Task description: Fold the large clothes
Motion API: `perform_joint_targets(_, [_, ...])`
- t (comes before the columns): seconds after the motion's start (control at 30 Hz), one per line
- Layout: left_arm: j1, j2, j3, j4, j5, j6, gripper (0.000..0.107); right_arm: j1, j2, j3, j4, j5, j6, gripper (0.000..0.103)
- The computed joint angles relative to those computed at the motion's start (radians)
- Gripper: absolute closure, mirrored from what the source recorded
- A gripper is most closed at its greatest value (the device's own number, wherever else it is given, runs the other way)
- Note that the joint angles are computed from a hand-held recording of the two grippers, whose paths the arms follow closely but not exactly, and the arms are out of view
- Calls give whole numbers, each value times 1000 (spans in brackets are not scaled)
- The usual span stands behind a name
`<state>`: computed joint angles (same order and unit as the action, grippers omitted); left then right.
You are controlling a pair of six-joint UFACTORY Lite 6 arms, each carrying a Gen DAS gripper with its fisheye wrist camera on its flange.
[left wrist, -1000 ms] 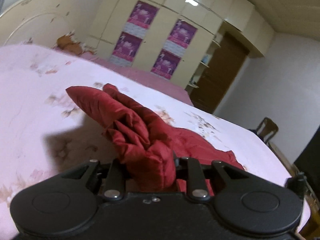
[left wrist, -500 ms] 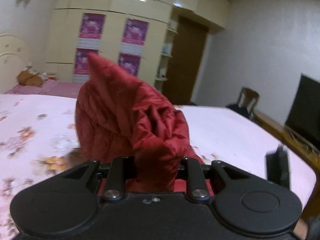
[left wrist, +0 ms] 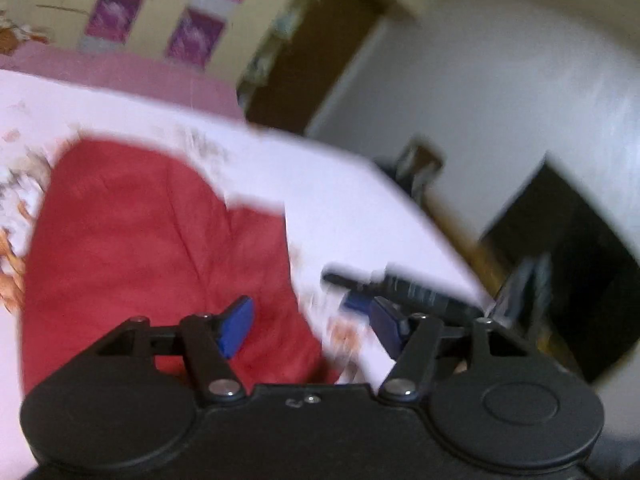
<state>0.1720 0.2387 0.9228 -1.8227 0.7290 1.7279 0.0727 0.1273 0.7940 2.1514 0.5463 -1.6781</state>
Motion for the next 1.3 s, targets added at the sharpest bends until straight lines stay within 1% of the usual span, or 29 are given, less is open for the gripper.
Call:
perform_joint_targets(0.07, [39, -6, -3, -87, -39, 59, 43, -24, 37, 43, -79, 72, 68, 37])
perform_joint_targets(0.1, [56, 18, 14, -125, -80, 104, 49, -14, 66, 80, -101, 86, 98, 37])
perform_joint_targets(0.13, [70, 64, 51, -161, -134, 142, 53, -11, 103, 125, -134, 100, 132, 37])
perform_joint_targets(0.17, [90, 127, 101, -177, -159, 167, 61, -9, 147, 174, -170, 117, 166, 37])
perform_joint_targets(0.2, [99, 187, 147, -210, -176, 199, 65, 0, 184, 225, -197, 119, 199, 37])
perform_joint_targets(0.23, [106, 250, 200, -229, -200, 215, 65, 17, 211, 266, -212, 106, 220, 37])
perform_joint_targets(0.27, [103, 315, 269, -221, -223, 198, 69, 36, 264, 330, -221, 90, 231, 39])
perform_joint_targets(0.3, [106, 381, 339, -210, -235, 179, 72, 44, 288, 371, -260, 75, 268, 46])
perform_joint_targets(0.33, [121, 444, 416, -163, -224, 133, 73, 47, 338, 427, -302, 71, 302, 63])
perform_joint_targets(0.37, [123, 496, 474, -129, -211, 108, 75, 48, 365, 463, -333, 74, 333, 68])
perform_joint_targets(0.4, [120, 528, 513, -95, -207, 84, 75, 53, 385, 479, -336, 71, 337, 69])
perform_joint_targets(0.43, [121, 559, 553, -38, -189, 45, 75, 60, 402, 501, -365, 49, 365, 78])
perform_joint_targets(0.47, [118, 581, 584, 8, -175, 17, 76, 61, 414, 509, -373, 41, 366, 84])
perform_joint_targets(0.5, [105, 588, 591, 13, -181, 23, 76, 64, 401, 492, -359, 25, 348, 85])
perform_joint_targets(0.53, [107, 556, 557, 59, -148, 15, 76, 67, 380, 466, -343, 5, 329, 86])
perform_joint_targets(0.57, [93, 561, 564, 67, -146, 21, 76, 68, 357, 435, -331, -14, 311, 87])
perform_joint_targets(0.63, [59, 581, 594, 104, -171, 13, 76, 67, 337, 391, -308, -44, 283, 88])
perform_joint_targets(0.7, [25, 619, 643, 152, -205, -29, 76, 69, 353, 378, -312, -82, 301, 88])
perform_joint_targets(0.77, [-9, 652, 685, 211, -244, -76, 76, 77, 372, 362, -270, -109, 265, 88])
perform_joint_targets(0.9, [-46, 664, 692, 220, -306, -55, 76, 84, 412, 333, -122, -102, 154, 88])
perform_joint_targets(1.03, [-53, 603, 626, 211, -334, -10, 76, 106, 363, 318, -112, -167, 154, 87])
perform_joint_targets(1.07, [-53, 582, 606, 212, -334, -5, 76, 114, 340, 314, -102, -196, 152, 83])
perform_joint_targets(1.13, [-48, 560, 589, 220, -329, -3, 76, 132, 253, 275, -12, -262, 54, 74])
perform_joint_targets(1.2, [-36, 532, 568, 226, -313, -5, 70, 145, 211, 283, 14, -300, 4, 74])
perform_joint_targets(1.27, [-20, 502, 547, 209, -300, 9, 67, 173, 201, 330, -3, -340, -2, 74])
perform_joint_targets(1.3, [-11, 492, 545, 191, -290, 24, 61, 196, 210, 370, -45, -372, 27, 74])
